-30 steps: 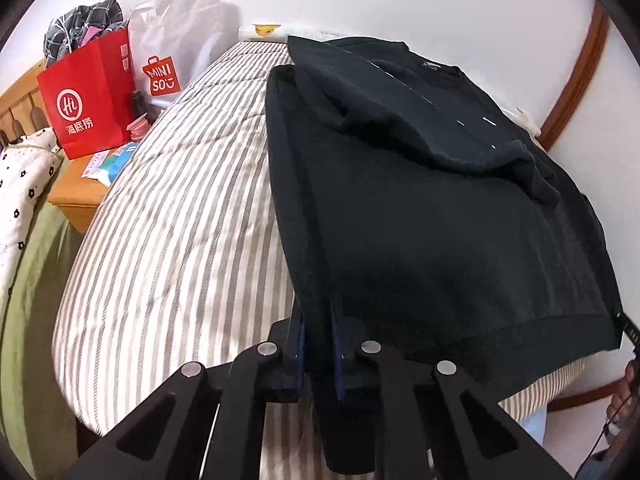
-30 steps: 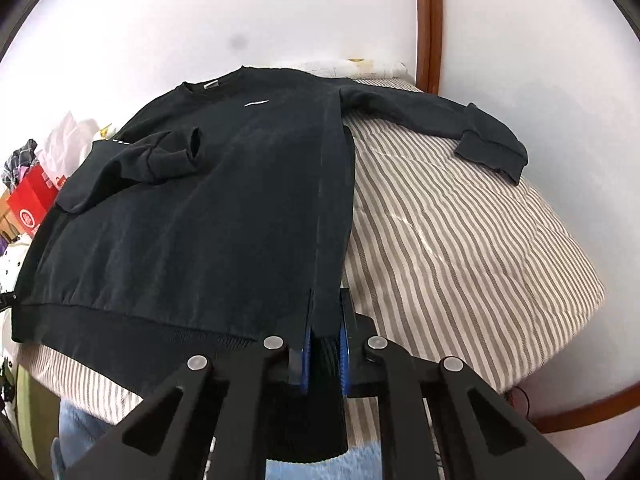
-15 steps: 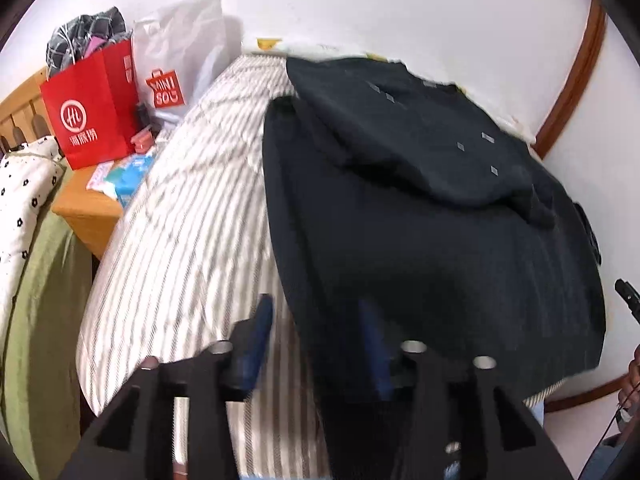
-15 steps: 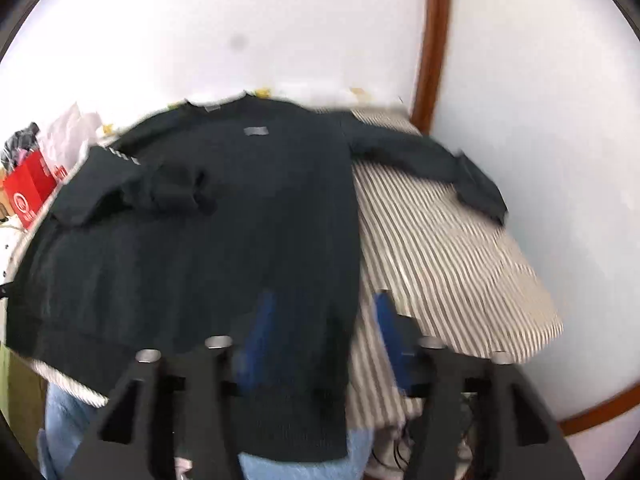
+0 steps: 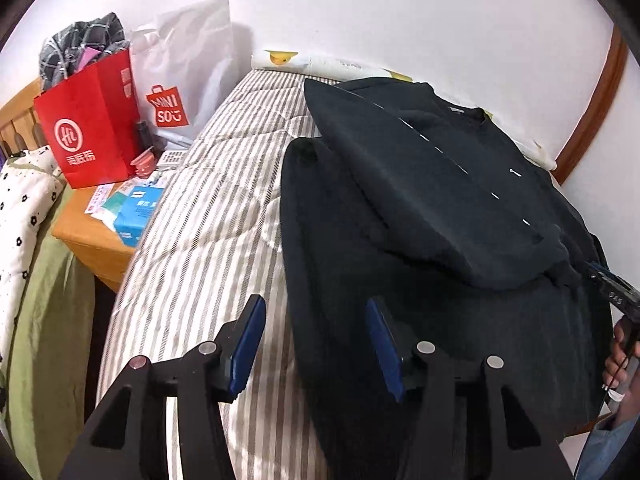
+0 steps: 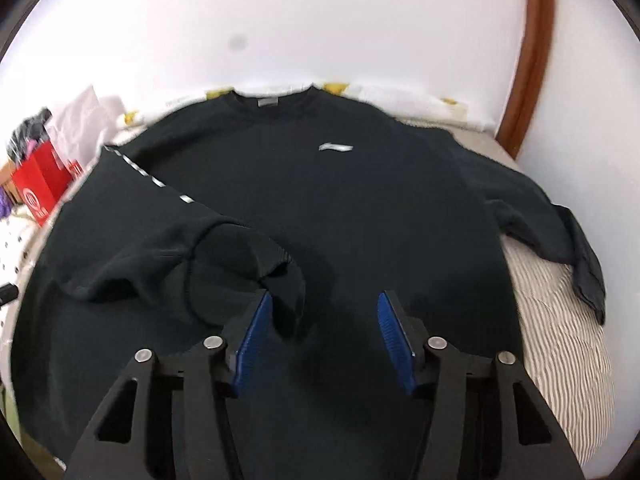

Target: Fold small clothes

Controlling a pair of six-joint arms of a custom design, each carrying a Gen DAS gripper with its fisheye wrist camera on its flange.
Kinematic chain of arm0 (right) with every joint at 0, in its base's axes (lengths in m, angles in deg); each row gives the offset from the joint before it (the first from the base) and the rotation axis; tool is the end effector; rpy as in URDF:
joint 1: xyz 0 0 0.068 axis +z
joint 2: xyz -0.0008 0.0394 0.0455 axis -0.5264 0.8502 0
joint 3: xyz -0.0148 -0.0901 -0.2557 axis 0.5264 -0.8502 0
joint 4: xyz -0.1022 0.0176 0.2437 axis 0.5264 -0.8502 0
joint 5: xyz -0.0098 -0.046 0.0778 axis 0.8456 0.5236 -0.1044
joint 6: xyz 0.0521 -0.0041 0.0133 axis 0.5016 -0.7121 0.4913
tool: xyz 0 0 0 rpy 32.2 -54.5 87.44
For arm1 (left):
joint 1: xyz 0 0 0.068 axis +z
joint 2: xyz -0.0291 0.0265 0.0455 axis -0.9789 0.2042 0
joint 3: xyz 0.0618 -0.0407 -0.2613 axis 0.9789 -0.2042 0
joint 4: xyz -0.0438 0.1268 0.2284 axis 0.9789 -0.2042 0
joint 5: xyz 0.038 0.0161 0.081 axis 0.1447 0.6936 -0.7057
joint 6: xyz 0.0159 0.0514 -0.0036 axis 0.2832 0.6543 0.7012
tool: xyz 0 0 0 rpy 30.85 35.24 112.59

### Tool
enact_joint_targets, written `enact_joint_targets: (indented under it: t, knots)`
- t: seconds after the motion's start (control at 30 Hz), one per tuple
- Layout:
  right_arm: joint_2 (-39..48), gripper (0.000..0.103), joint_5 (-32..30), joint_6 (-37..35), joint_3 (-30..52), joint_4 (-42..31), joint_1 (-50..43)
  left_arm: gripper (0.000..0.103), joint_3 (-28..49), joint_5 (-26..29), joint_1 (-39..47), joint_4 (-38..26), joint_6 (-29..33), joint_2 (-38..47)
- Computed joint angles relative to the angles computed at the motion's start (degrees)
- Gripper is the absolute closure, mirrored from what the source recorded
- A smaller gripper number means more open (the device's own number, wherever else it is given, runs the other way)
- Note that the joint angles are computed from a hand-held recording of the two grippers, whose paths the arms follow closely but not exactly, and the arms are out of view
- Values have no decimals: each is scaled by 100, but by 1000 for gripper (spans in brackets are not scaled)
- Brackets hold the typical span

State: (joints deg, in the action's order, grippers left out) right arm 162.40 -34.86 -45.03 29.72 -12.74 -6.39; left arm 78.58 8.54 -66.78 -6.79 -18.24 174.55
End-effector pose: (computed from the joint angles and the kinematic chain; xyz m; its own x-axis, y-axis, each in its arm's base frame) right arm 0.2618 0.1072 0.1741 -0.7831 0.1437 -0.6051 0.2376 0.9683 -0.0775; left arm 0.2915 0.0485 0.1466 -0.8229 -0.0047 -0.5682 0.0994 0.9834 -0.1521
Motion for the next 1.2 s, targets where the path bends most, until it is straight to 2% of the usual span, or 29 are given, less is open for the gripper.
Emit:
enact_joint_targets:
  t: [0.07, 0.17, 0.23, 0.27, 0.33, 0.4, 0.57, 0.7, 0.77, 0.83, 0.9, 0.97, 1.03, 1.07, 1.1, 1.13, 1.2]
  knots:
    - [406, 52, -141, -161, 149, 168, -178, 53, 209, -134, -146, 77, -115, 306]
    - [906, 65, -678, -376, 318, 562, -480, 53, 495, -402, -379, 229, -275, 710]
    - [1187, 93, -1146, -584, 422, 898, -618, 53, 652, -654, -531, 368, -406, 951]
    - [1329, 97, -1320, -681, 535, 991, -646, 54, 706, -788, -596, 423, -469, 1047]
    - [1333, 97, -1246, -797, 610, 1103, -616, 72, 867, -915, -657, 409, -568, 1275]
    - [1109, 97, -1172, -952, 623, 1121, -670, 80, 925, -944, -663, 462, -669, 1389]
    - [146, 97, -1064, -1088, 491, 1087, -1191, 83, 1054, -981, -695, 383, -657, 1482]
    - [-224, 97, -742, -1157, 344, 1030, -1590, 82, 1061, -969, -683, 393, -609, 1502]
    - [-176, 97, -830, -972, 316, 1041, -1845, 82, 1078, -963, -689, 365, -606, 1502]
    - [-25, 95, -1035, -882, 253, 1143, -2021, 82, 1126, -916, -675, 302, -603, 1513]
    - [292, 91, -816, -833, 448, 753, -1942, 82, 1190, -791, -618, 213, -581, 1530]
    - [170, 86, -656, -796, 385, 378, -1854, 81, 1247, -611, -534, 129, -511, 1529]
    - [-77, 67, -254, -679, 321, -11, -1633, 79, 1308, -489, -462, 73, -395, 1532]
    - [-243, 62, 66, -628, 294, -173, -1448, 74, 1336, -439, -441, 58, -343, 1534]
    - [-435, 50, 339, -626, 293, -267, -1250, 68, 1395, -389, -424, 28, -284, 1544]
    - [-572, 44, 448, -662, 342, -342, -1097, 65, 1414, -379, -435, 23, -264, 1534]
    - [-499, 44, 293, -803, 699, -414, -876, 61, 1479, -378, -458, 37, -225, 1514]
